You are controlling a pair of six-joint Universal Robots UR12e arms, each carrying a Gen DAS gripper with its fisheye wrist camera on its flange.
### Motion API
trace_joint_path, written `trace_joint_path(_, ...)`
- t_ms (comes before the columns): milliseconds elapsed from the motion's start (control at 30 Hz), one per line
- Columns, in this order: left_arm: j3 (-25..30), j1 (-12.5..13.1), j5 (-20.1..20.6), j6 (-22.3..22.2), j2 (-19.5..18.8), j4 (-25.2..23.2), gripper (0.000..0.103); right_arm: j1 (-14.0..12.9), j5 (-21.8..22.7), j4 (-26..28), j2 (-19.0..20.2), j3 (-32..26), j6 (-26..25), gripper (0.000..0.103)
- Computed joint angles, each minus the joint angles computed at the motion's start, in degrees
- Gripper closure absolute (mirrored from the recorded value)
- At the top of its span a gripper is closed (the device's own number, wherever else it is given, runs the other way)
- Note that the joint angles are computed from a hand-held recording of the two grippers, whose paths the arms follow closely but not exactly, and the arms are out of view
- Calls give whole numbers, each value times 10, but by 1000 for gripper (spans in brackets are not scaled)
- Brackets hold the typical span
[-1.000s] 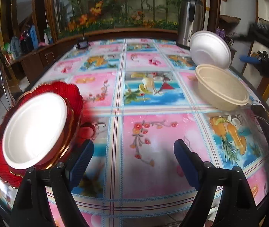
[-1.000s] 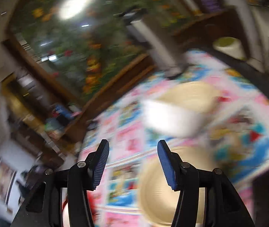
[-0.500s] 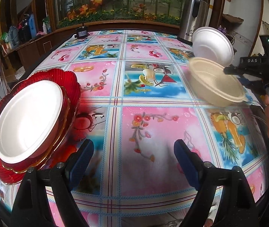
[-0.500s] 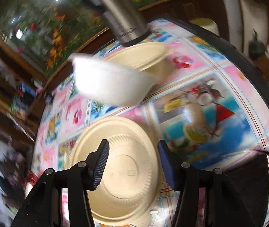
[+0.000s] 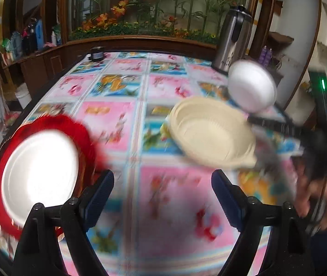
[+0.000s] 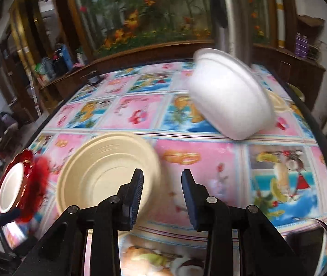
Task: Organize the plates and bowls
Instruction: 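Grasp the rim of the beige disposable plate with the left gripper and lift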
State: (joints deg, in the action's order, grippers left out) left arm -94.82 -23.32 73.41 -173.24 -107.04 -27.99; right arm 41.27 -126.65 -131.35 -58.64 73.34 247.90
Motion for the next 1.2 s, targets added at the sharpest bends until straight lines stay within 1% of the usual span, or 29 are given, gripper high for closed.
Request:
trace_joint_path(33, 18, -1, -9, -3, -8, -24, 17, -2, 11, -22, -5, 11, 9, 66)
trace_joint_path(67, 43, -3, -17, -16, -22, -42, 17, -4, 28, -53, -10, 25, 16, 66)
trace_joint_path(100, 61, -7, -12, -26, -34, -48, 17, -7, 45, -82, -15, 37, 25, 66)
trace_joint_path(133, 79, -11, -5, -31, -46, -57, 17, -9, 59, -101, -18, 46, 36, 66)
trace_joint_path(167, 99, -15, -2, -37, -59, -72, 17, -12, 75, -113, -22, 54, 48, 65)
trace_joint_path(233, 132, -18, -10, -52, -83, -95, 20, -15, 92, -126, -25, 63, 59, 65)
trace_joint_path(267, 149, -21, -4, -57, -95, -113, 25, -16, 101, -136, -26, 67, 62, 65)
trace_joint_path(300, 163, -24, 9, -64, -104, -127, 41, -17, 111, -151, -26, 72, 59, 65)
trace_joint_path(333, 171, -24, 10, -67, -110, -138, 54, -18, 118, -160, -25, 73, 55, 65)
trace_joint_path(367, 179, -23, -1, -65, -116, -157, 57, -18, 121, -160, -24, 71, 52, 65)
trace_joint_path(400, 179, -23, -7, -60, -116, -164, 63, -18, 124, -157, -22, 69, 50, 65)
trace_joint_path(433, 175, -24, -7, -49, -115, -166, 64, -19, 129, -157, -22, 69, 49, 65)
trace_joint_path(500, 161, -27, -5, -35, -107, -165, 64, -19, 134, -161, -21, 69, 51, 65)
trace_joint_path(567, 140, -27, -14, -18, -93, -157, 64, -19, 133, -154, -19, 65, 50, 65)
trace_joint_path(633, 113, -27, -33, -3, -76, -150, 64, -19, 132, -155, -18, 64, 51, 65)
trace_joint_path(767, 64, -26, -55, 19, -41, -142, 64, -16, 116, -144, -16, 55, 44, 64)
trace_joint_path(800, 48, -24, -69, 24, -29, -141, 63, -16, 115, -146, -15, 55, 42, 64)
trace_joint_path(867, 33, -19, -93, 38, -16, -150, 60, -15, 112, -155, -16, 58, 39, 64)
trace_joint_path(900, 27, -18, -97, 41, -12, -153, 56, -14, 108, -154, -16, 57, 36, 64)
trace_joint_path(933, 17, -16, -105, 51, -3, -153, 48, -14, 106, -159, -16, 57, 34, 64)
trace_joint_path(967, 11, -14, -109, 57, 1, -152, 43, -13, 104, -164, -16, 59, 32, 64)
trace_joint_path(1000, 6, -13, -109, 59, 5, -147, 38, -12, 100, -167, -17, 60, 31, 64)
trace_joint_path(1067, 1, -10, -95, 43, 10, -128, 37, -12, 95, -164, -17, 59, 32, 64)
trace_joint_path(1133, 2, -4, -100, 33, 9, -118, 36, -13, 100, -171, -18, 62, 34, 64)
trace_joint_path(1200, 2, 0, -90, 10, 8, -98, 36, -13, 101, -178, -20, 66, 39, 64)
